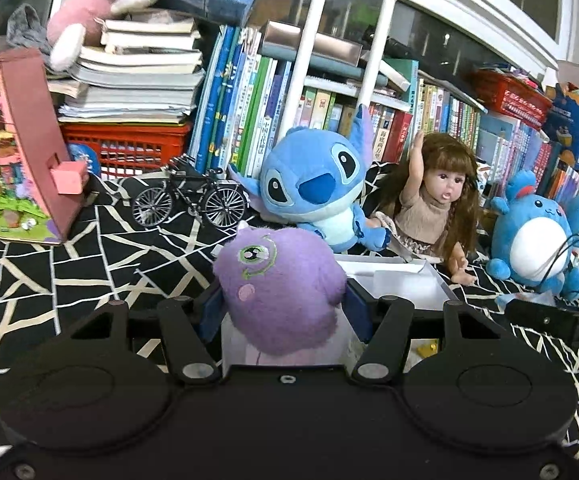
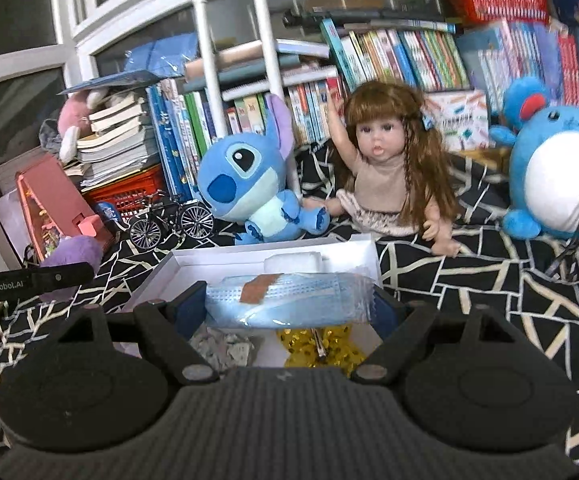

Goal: Organize soft objects
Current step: 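Carry the purple plush with the left tool while the right tool carries the blue pack over the box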

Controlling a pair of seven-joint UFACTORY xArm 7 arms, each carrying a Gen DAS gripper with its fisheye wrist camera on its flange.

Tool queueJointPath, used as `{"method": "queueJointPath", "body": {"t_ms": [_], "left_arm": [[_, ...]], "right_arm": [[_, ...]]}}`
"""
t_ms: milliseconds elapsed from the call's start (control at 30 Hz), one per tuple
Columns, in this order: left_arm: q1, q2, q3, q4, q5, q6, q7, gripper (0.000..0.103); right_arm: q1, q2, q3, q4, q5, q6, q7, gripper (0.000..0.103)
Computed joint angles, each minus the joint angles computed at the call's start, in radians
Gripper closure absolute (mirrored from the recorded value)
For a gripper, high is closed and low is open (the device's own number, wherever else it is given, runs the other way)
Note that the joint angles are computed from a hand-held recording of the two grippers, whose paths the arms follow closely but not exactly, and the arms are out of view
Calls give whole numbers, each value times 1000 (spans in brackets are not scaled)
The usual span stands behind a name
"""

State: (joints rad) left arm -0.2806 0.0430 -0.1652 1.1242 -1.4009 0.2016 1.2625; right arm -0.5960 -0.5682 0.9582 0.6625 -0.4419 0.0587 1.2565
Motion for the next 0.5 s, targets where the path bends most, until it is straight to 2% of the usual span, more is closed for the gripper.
{"method": "queueJointPath", "body": {"t_ms": [133, 333, 433, 500], "left_arm": [[-6, 81, -10, 72, 181, -18, -183, 44], [-20, 189, -9, 153, 508, -6, -502, 44], [-30, 229, -7, 177, 617, -9, -604, 44], [-39, 253, -2, 187, 687, -24, -660, 44]], "right_arm": [[-52, 132, 20, 69, -27, 20, -18, 20], [-96, 387, 46, 193, -119, 78, 0, 20], [-143, 510, 105, 270, -287, 147, 97, 20], [-122, 591, 101, 319, -398, 201, 163, 20]]}}
